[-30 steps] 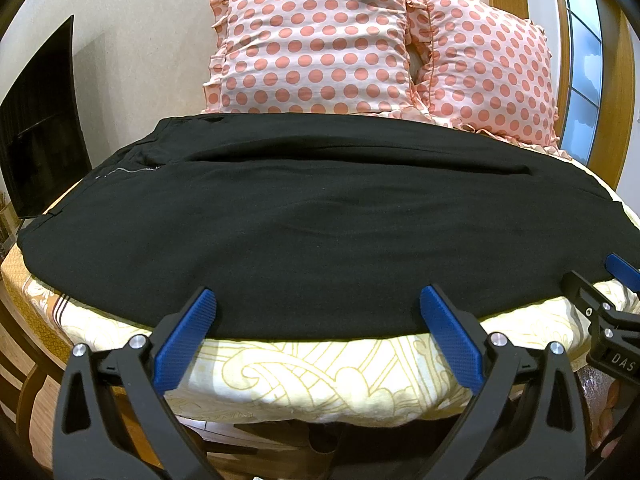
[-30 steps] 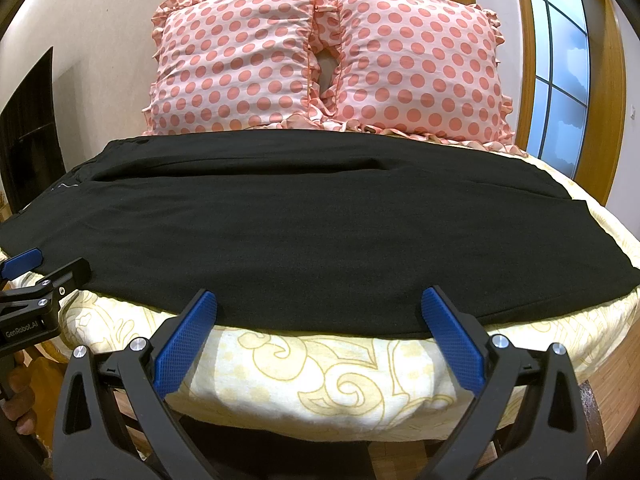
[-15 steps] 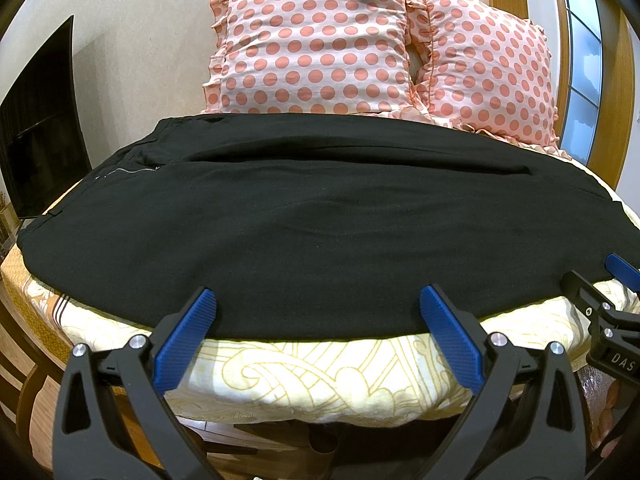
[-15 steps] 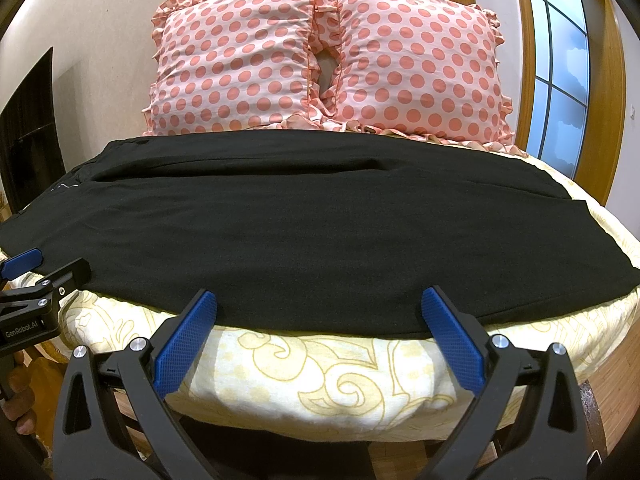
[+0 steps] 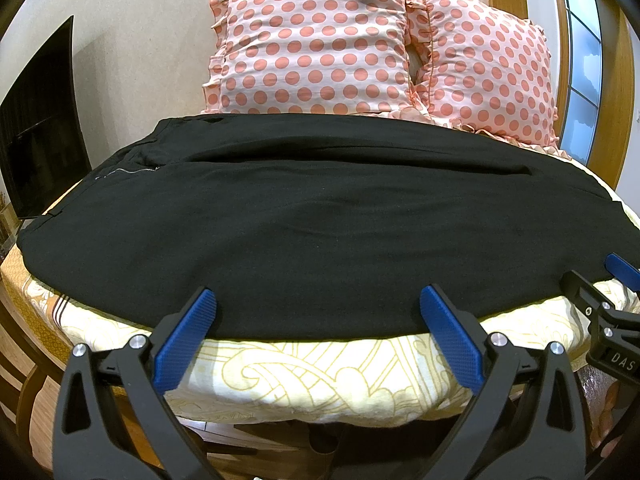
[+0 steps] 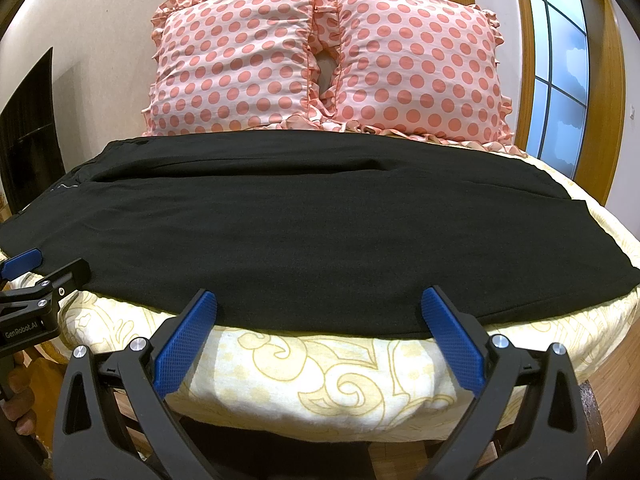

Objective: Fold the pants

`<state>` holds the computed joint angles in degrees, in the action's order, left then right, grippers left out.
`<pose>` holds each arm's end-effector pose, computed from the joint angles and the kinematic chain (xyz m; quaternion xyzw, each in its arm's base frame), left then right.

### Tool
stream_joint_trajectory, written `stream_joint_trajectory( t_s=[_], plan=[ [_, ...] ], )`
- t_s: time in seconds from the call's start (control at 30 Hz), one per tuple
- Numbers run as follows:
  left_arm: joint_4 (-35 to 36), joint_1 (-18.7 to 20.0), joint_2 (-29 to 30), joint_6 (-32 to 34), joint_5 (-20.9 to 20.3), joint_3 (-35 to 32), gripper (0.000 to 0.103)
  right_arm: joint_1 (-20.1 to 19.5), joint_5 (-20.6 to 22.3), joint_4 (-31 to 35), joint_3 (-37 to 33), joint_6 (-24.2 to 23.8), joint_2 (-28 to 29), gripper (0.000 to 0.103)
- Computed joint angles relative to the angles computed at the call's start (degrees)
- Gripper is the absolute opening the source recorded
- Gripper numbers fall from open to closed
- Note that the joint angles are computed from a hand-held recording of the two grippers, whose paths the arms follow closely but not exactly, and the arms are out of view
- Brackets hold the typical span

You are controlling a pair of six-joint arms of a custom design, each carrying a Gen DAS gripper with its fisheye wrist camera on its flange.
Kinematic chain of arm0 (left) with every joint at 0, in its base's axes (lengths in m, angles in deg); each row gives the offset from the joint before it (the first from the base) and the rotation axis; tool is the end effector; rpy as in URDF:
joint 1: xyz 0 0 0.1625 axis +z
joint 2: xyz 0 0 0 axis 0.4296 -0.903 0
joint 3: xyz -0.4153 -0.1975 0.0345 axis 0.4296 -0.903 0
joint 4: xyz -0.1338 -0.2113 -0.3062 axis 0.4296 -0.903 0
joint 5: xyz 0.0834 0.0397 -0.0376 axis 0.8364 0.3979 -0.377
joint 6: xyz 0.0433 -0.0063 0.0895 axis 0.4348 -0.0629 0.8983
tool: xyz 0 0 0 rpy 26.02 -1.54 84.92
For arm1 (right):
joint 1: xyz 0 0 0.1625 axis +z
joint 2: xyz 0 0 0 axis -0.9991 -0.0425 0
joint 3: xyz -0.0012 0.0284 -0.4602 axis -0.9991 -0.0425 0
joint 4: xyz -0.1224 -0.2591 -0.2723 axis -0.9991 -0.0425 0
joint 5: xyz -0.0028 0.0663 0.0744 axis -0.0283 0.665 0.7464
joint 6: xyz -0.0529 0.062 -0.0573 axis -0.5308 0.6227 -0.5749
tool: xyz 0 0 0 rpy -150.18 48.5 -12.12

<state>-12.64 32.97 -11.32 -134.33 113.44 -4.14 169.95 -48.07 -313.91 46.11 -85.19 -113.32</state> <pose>-0.1925 -0.7182 -0.0676 0.1722 0.8156 -0.4247 0.3533 0.0107 -0.6956 0.0913 0.1638 -0.8005 0.4535 0.3560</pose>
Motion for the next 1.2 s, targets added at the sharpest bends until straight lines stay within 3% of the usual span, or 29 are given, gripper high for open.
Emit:
stream_joint_trajectory(
  t_s=[1.2],
  plan=[
    [0.6,0.0,0.1,-0.2,0.1,-0.2,0.101,-0.2,0.4,0.0,0.1,-0.2,-0.1,0.102]
  ],
)
